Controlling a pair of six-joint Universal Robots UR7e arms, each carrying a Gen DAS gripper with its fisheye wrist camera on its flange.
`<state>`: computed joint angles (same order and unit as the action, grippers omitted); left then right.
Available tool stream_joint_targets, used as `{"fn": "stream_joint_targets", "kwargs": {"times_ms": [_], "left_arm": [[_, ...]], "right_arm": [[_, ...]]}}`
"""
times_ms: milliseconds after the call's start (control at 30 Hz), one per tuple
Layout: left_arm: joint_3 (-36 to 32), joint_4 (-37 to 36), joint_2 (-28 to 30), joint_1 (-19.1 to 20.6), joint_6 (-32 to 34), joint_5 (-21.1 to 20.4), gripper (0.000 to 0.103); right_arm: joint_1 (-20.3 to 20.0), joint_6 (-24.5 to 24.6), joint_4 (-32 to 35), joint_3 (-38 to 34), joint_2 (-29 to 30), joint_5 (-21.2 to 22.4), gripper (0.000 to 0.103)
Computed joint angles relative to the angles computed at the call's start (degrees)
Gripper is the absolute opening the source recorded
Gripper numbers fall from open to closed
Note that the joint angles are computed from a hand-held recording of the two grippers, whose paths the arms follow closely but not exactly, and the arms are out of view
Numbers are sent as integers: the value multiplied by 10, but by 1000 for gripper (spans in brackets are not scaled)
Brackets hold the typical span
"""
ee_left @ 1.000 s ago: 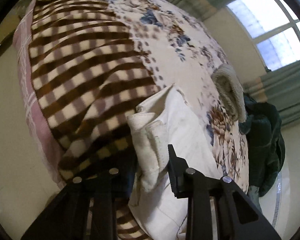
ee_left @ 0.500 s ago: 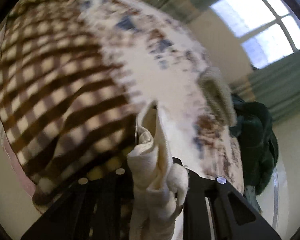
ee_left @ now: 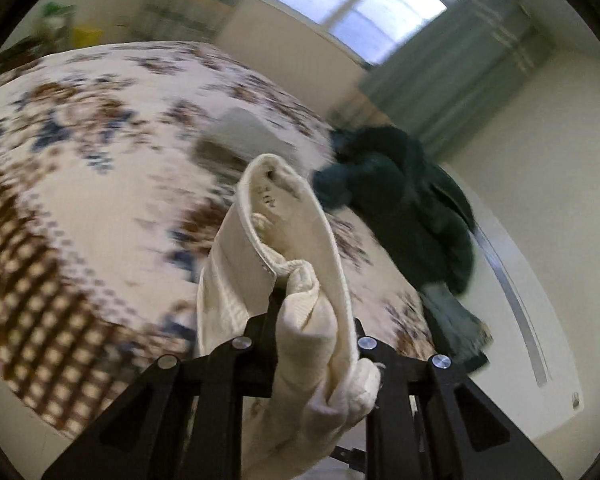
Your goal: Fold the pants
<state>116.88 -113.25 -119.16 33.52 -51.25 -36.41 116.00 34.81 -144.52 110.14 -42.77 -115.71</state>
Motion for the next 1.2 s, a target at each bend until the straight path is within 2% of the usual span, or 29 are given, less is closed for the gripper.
{"fn": "stream_joint_targets", "kwargs": {"times_ms": [100, 267, 300, 467, 600, 700, 833, 867, 933, 967, 1000, 1067, 1167, 1200], "left_arm": [[5, -46, 46, -1, 21, -35, 15], [19, -137, 142, 20, 43, -134, 15], [22, -154, 165, 26, 49, -155, 15], [34, -197, 247, 44, 81, -209, 15], [26, -167, 303, 54, 89, -240, 18], [3, -95, 330, 60, 56, -268, 23], [-8, -59, 317, 49, 47, -272, 30], [-15, -49, 315, 53, 45, -281, 35], [-39, -17, 319, 71, 38, -302, 53], [-40, -20, 314, 76, 40, -303, 73], [-37, -30, 299, 75, 38, -295, 80], [-37, -40, 281, 75, 47, -276, 81], [-48, -19, 254, 74, 41, -232, 96], [-50, -16, 247, 76, 44, -219, 98]], "right_arm": [[0, -17, 8, 13, -38, -42, 95], [-19, -31, 5, 63, -127, -103, 95], [-26, -34, 7, 71, -140, -110, 95], [-65, -33, 17, 104, -207, -127, 95], [-84, -23, 9, 119, -228, -135, 95], [-95, -16, -1, 131, -242, -133, 95], [-116, -23, -26, 141, -257, -107, 96], [-121, -24, -32, 142, -261, -98, 95], [-127, -26, -46, 143, -262, -84, 95], [-131, -30, -56, 141, -261, -73, 95], [-133, -32, -61, 140, -260, -63, 95], [-136, -33, -72, 133, -252, -45, 95], [-140, -36, -91, 120, -234, -9, 95], [-142, -39, -96, 116, -227, 4, 95]]}}
